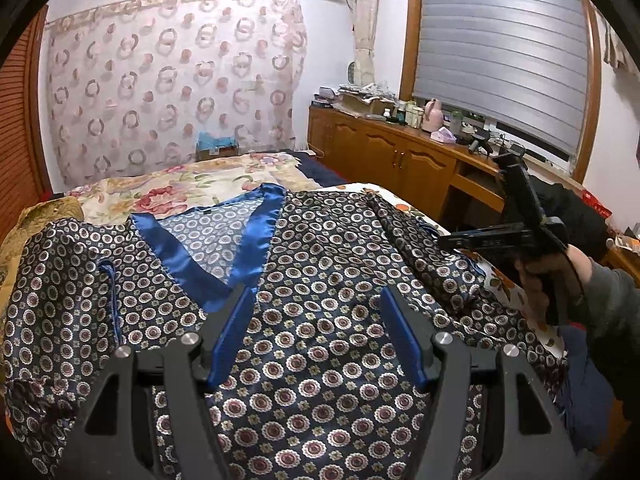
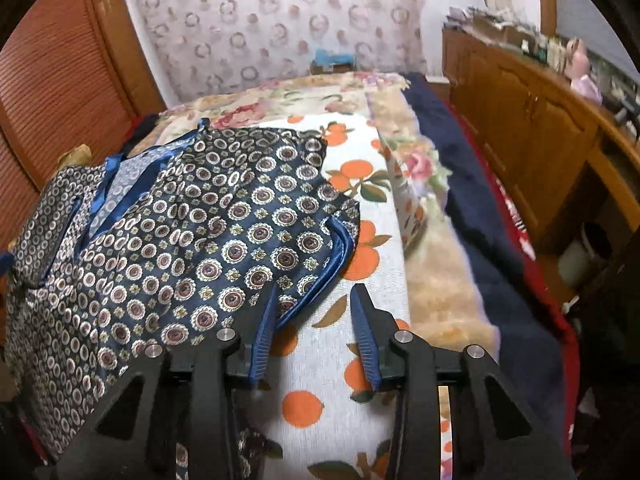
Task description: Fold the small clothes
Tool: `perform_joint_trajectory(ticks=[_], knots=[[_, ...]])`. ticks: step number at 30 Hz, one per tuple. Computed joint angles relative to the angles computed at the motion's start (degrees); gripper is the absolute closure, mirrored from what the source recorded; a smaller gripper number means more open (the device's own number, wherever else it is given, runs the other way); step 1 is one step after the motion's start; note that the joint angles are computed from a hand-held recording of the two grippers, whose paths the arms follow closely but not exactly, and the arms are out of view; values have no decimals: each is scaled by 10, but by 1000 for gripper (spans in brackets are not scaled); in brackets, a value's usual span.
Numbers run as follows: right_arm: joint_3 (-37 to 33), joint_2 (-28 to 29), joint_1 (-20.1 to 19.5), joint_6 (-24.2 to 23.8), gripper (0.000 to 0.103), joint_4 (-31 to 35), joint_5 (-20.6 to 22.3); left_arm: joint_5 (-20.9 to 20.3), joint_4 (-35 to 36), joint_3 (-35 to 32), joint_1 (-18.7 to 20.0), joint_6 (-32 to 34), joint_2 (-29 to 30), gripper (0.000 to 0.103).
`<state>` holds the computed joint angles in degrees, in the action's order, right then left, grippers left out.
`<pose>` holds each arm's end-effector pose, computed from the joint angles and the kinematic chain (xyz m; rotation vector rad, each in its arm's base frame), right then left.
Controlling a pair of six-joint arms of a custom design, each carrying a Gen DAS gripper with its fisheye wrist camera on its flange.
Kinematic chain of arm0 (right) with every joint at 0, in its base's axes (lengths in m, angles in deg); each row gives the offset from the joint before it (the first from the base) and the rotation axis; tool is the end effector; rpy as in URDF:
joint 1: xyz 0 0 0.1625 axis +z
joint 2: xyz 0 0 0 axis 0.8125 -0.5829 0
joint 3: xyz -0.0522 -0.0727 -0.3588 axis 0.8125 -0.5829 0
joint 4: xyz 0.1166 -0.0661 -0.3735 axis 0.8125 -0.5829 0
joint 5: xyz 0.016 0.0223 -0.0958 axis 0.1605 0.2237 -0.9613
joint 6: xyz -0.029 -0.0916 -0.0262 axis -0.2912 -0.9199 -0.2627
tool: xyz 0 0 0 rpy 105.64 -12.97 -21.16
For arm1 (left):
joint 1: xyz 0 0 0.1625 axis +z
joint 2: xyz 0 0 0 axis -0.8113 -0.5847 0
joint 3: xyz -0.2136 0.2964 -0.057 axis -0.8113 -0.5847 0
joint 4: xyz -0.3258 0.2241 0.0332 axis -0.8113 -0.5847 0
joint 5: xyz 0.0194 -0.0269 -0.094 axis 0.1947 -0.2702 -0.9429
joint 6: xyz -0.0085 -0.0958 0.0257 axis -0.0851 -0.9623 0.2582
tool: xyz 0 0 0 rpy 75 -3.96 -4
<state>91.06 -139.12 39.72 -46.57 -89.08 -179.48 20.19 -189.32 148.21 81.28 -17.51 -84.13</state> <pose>0.1444 -0.5612 0.2022 0.8474 -2.5078 0.5905 -0.2534 -0.3753 0.1781 0.5620 2.2616 -1.1574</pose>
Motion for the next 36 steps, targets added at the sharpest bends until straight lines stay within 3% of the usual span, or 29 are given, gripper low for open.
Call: perform_joint_trajectory(ticks=[2, 6, 17, 20, 27, 36], knots=[[-2, 7, 1, -4, 72, -11, -3, 0, 2, -1, -2, 1, 1, 37], [-14, 21, 10, -16, 99, 2, -6, 4, 4, 1, -5, 0, 0, 37], [-12, 30, 60, -42, 102, 27, 56, 10, 6, 11, 5, -20, -20, 37], [-14, 51, 83, -65, 100, -3, 38, 14, 6, 16, 7, -22, -29, 37], [-34, 70, 87, -77, 57, -18, 37, 38, 44, 27, 13, -24, -74, 37], [-90, 111, 56, -88, 56, -36, -33, 74, 159, 15, 62, -31, -161, 37]])
